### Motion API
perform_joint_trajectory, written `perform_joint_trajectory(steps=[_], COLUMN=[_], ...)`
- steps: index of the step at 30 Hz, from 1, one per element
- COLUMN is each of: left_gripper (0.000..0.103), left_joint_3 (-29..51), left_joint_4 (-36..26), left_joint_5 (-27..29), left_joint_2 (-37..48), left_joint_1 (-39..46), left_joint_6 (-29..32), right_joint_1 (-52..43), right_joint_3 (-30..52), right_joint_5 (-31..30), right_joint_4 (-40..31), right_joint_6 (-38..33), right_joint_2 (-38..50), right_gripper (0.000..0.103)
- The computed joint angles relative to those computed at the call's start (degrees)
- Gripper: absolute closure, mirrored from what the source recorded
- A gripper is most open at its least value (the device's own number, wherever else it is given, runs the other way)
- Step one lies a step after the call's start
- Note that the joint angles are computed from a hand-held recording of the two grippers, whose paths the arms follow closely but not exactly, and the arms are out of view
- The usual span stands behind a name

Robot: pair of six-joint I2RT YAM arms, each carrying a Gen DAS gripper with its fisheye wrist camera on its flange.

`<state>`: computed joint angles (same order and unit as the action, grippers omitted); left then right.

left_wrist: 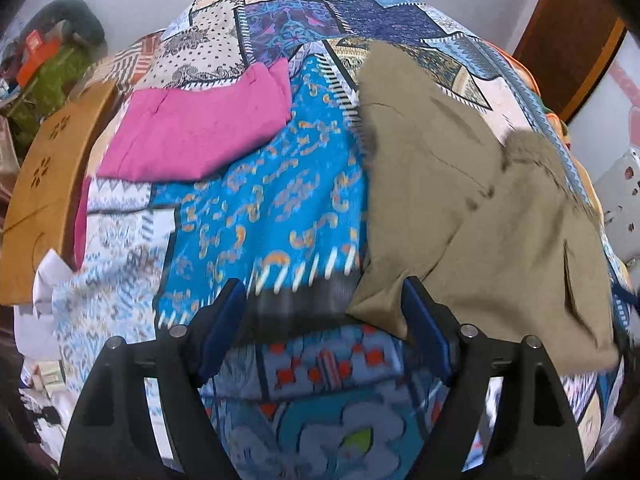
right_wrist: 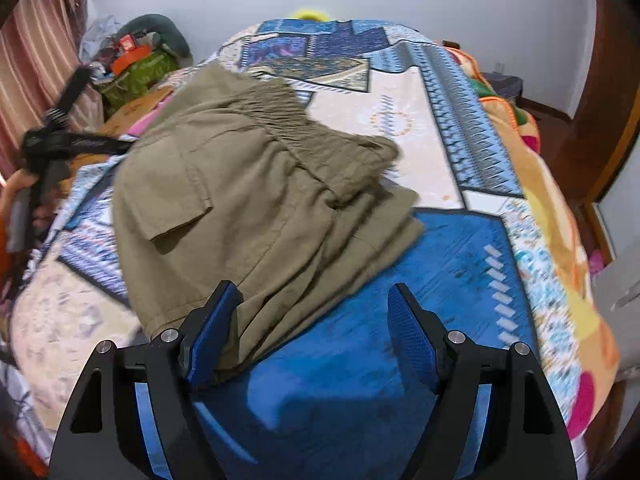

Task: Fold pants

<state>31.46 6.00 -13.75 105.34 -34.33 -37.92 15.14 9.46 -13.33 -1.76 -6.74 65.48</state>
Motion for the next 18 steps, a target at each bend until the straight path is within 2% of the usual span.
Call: perform_joint_trajectory(steps=[4, 9, 11, 14, 16, 18], left_gripper=[0.020, 0.020, 0.020, 0.022, 0.030, 0.035], left_joint_3=[-3.89, -7.55, -8.79, -8.42, -7.28, -9.27], left_joint_4=[0.50, -1.34, -2.25, -8.06, -13.91, -14.20], left_joint_5=[-0.06, -2.62, -3.10, -6.27, -9.91, -8.31], left_joint_2=[-3.68, -7.99, -9.34, -10.48, -10.24, -13.08], left_joint_1=[-3.16, -8.44, -10.13, -12.98, -14.70, -13.67], left_joint_6=[-4.36, -11.00, -13.02, -16.62, -19.89, -19.92], right_joint_1=[-5.38, -7.19, -8.11, -7.88, -7.65, -7.55], right_joint_3=[3.48, 6.70, 7.95, 7.88, 7.31, 7.13], right_joint_5=[-0.11, 1.82, 0.99, 1.41, 1.90, 2.30], right_joint_4=[7.16, 12.57, 12.76, 13.31, 13.76, 14.05], right_joint_6=[-4.39, -5.26, -5.42, -5.57, -5.54, -5.19], right_joint_2=[11.51, 19.44, 21.23, 21.38, 20.77, 20.74], right_gripper=[0.030, 0.030, 0.030, 0.030, 0.030, 0.030])
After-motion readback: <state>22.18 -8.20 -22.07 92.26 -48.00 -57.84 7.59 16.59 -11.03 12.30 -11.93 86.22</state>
